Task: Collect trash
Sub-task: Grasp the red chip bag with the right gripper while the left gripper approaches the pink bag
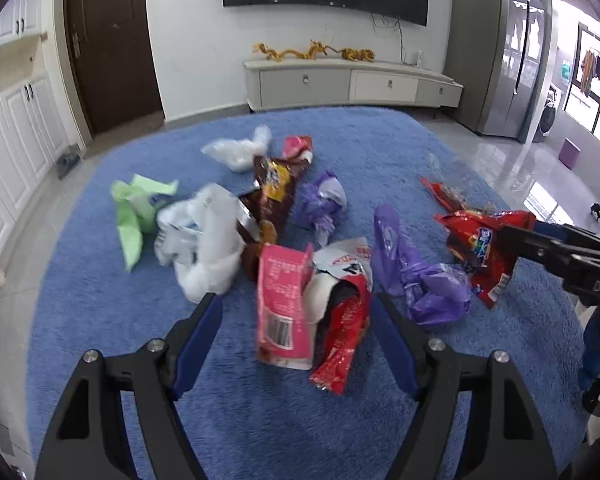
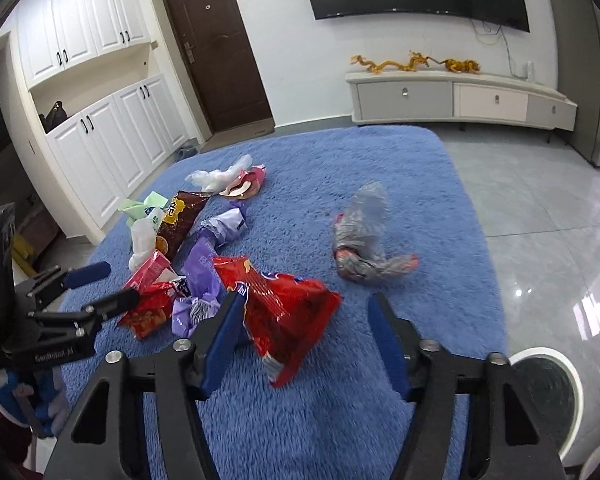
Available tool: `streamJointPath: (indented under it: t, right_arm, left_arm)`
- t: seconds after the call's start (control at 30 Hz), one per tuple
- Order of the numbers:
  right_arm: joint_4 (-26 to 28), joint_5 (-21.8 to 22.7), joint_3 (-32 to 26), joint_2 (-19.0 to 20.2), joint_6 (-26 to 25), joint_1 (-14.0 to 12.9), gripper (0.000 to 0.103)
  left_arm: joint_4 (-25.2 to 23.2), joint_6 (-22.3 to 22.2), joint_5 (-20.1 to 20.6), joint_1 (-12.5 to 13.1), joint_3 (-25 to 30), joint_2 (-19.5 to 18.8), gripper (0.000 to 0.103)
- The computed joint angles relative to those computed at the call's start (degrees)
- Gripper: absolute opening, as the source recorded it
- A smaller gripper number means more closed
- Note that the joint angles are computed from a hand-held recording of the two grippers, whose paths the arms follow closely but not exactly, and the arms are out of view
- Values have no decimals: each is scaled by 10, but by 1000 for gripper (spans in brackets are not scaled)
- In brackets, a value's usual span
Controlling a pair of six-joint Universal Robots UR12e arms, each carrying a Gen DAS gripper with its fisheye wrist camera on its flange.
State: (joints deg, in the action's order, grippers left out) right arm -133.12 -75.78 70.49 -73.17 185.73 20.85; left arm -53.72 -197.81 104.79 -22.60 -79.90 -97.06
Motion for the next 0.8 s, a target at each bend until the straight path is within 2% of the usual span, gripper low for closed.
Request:
streamJointPath:
  t: [0.03, 0.07, 0.1, 0.27, 0.37, 0.5, 0.6, 0.73, 0.77, 0.8]
  right_arm:
    - [8, 3, -4, 4, -1, 0, 46]
    - [13, 4, -7, 7, -2, 0, 32]
    - [18, 13, -8, 8, -2, -2, 26]
    - [-1, 38, 6, 1, -9, -5, 11]
    - [-8, 45, 12, -2, -5, -7, 10]
    - [-17, 52, 18, -6, -3, -7, 9]
    - [-23, 51, 23, -11, -5, -7, 8]
    - [-33, 53, 31, -17, -2, -9, 7]
    - [-33, 53, 32, -17, -1, -9, 7]
    - [-33, 52, 32, -17, -1, -9, 7]
  left_arm:
    - [-7, -7, -2, 2, 1, -2, 75]
    - [-11, -19, -13, 6, -2, -1, 75]
    - [-6, -32, -30, 12, -7, 3, 75]
    - [8, -71, -41, 25, -20, 16, 75]
    - [3, -75, -40, 29, -18, 15, 75]
    - [20, -93, -71, 37, -30, 25, 73]
    - [36, -94, -68, 38, -37, 31, 73]
    - [28, -106, -66, 43, -41, 34, 73]
    - [25, -103, -68, 43, -39, 32, 72]
    - [20, -98, -69, 43, -38, 32, 65]
